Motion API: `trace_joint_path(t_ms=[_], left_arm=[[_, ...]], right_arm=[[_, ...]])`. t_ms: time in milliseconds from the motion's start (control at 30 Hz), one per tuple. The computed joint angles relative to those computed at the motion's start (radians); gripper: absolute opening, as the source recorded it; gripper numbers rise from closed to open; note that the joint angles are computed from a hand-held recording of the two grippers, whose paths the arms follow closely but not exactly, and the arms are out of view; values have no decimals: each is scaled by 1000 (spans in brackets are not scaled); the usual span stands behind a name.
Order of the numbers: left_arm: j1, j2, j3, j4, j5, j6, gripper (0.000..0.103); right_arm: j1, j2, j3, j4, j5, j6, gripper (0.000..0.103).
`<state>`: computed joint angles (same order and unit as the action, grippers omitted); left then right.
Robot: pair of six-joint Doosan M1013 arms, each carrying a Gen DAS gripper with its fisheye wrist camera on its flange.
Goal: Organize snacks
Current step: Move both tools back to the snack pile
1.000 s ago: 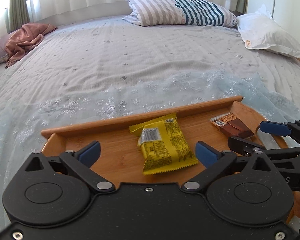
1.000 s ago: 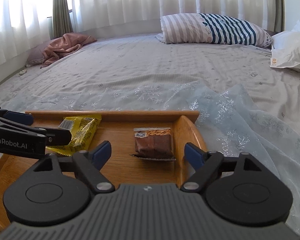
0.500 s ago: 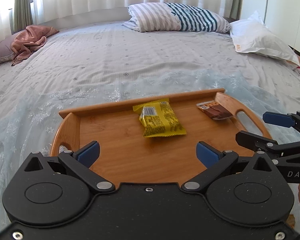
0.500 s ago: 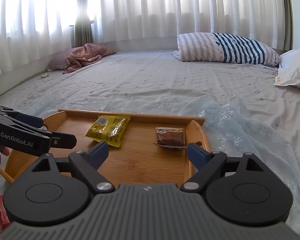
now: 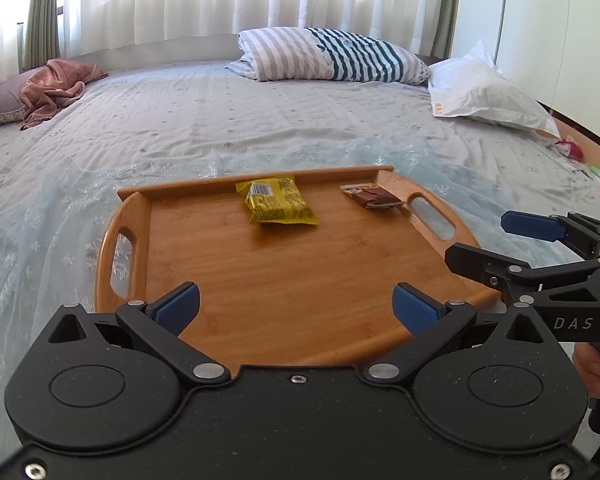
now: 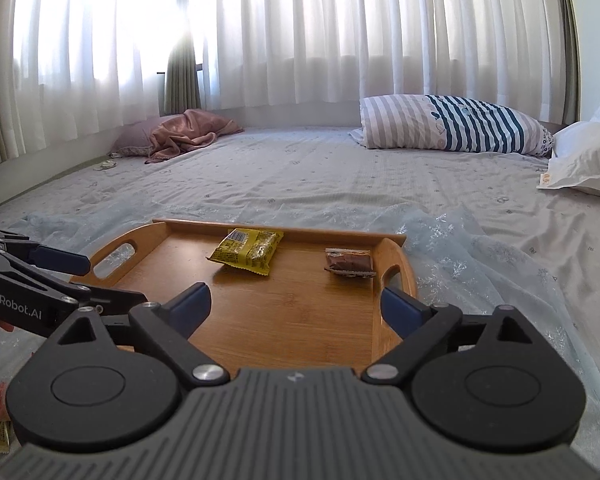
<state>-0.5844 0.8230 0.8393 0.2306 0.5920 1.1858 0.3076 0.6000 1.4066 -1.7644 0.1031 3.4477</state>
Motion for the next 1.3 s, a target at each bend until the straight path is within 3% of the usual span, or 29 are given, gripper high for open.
trace_joint_path(t_ms=[233, 367, 533, 867, 967, 1100, 1300], left_arm=[[-18, -79, 155, 76, -90, -90, 103], [-31, -120, 239, 213, -148, -212, 103], [-32, -153, 304, 200, -165, -232, 103], [-44, -200, 427, 325, -203, -373, 103], [-50, -211, 453, 406, -201, -453, 103], [-56, -225, 491, 540, -204, -591, 103], [-60, -239, 523, 645, -180, -698, 103]], right_arm=[[21, -37, 81, -297, 41, 300, 101], [41, -49, 115, -286, 97, 270, 102], [63, -58, 150, -322, 150, 270, 103], [105, -58, 211, -310, 279, 326, 103], [118, -54, 218, -230, 330, 267, 103], [128, -53, 231, -229, 372, 283, 103], [133, -51, 239, -213, 401, 329, 103]])
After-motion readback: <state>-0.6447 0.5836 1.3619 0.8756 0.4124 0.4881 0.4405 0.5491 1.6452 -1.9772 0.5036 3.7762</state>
